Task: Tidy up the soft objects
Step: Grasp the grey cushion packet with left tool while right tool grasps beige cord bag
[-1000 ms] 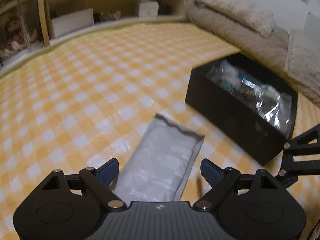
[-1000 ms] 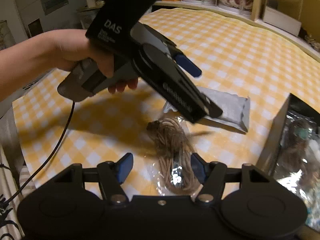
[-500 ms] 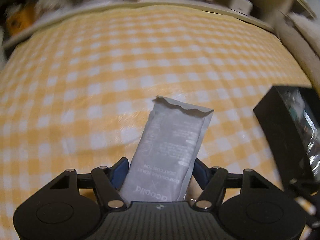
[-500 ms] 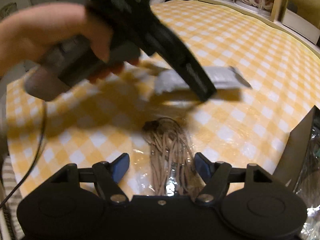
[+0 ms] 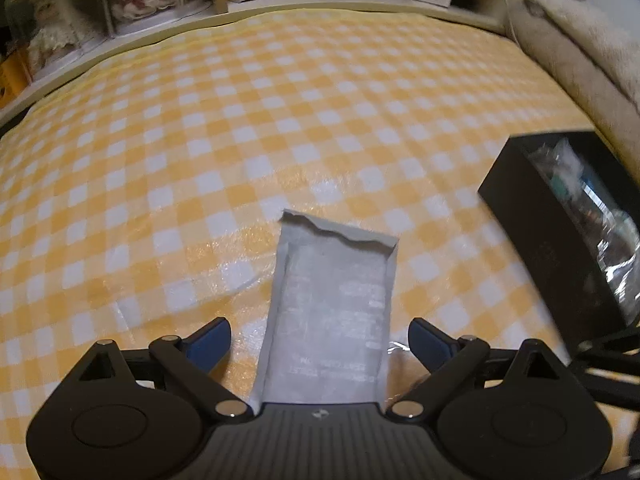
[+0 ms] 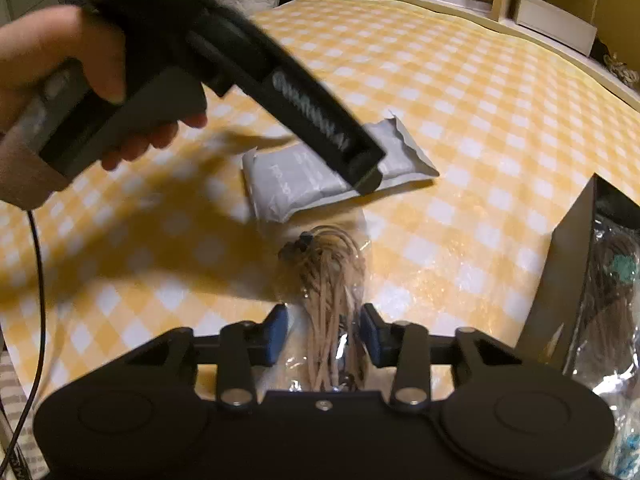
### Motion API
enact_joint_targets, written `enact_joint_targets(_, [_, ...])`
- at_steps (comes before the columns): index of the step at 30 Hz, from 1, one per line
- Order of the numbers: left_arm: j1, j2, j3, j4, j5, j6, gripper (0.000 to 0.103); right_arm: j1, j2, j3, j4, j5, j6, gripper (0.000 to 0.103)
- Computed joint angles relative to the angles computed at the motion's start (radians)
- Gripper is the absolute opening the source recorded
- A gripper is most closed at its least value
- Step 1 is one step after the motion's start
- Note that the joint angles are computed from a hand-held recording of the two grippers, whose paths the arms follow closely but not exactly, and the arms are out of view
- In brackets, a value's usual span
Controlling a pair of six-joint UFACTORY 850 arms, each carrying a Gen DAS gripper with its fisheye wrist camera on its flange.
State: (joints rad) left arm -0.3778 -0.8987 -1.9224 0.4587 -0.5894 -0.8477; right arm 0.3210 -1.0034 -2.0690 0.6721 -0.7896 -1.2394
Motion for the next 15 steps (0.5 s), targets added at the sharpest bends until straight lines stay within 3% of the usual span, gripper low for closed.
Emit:
enact_joint_targets(4, [-0.007,-0.025,-0.022,0.02,-0.018,0.012,0.078,-0.003,0.005,0.006,-0.002,0.002,0.002,0.029])
enact_joint_targets(6, [-0.009,-0.023,-0.024,0.051,-0.026,-0.013,0.061,-0.004,0.004,0.003,-0.003,0.001,0.007,0.028])
enact_joint_targets(10, [-0.006,0.006,0.02,0.075,0.023,-0.104,0.056,-0.005,0.005,0.005,0.0,0.003,0.012,0.027])
enact_joint_targets(15, [-0.021,0.048,0.065,0.185,0.025,-0.243,0.053,-0.003,0.009,0.014,0.009,0.032,0.025,0.022])
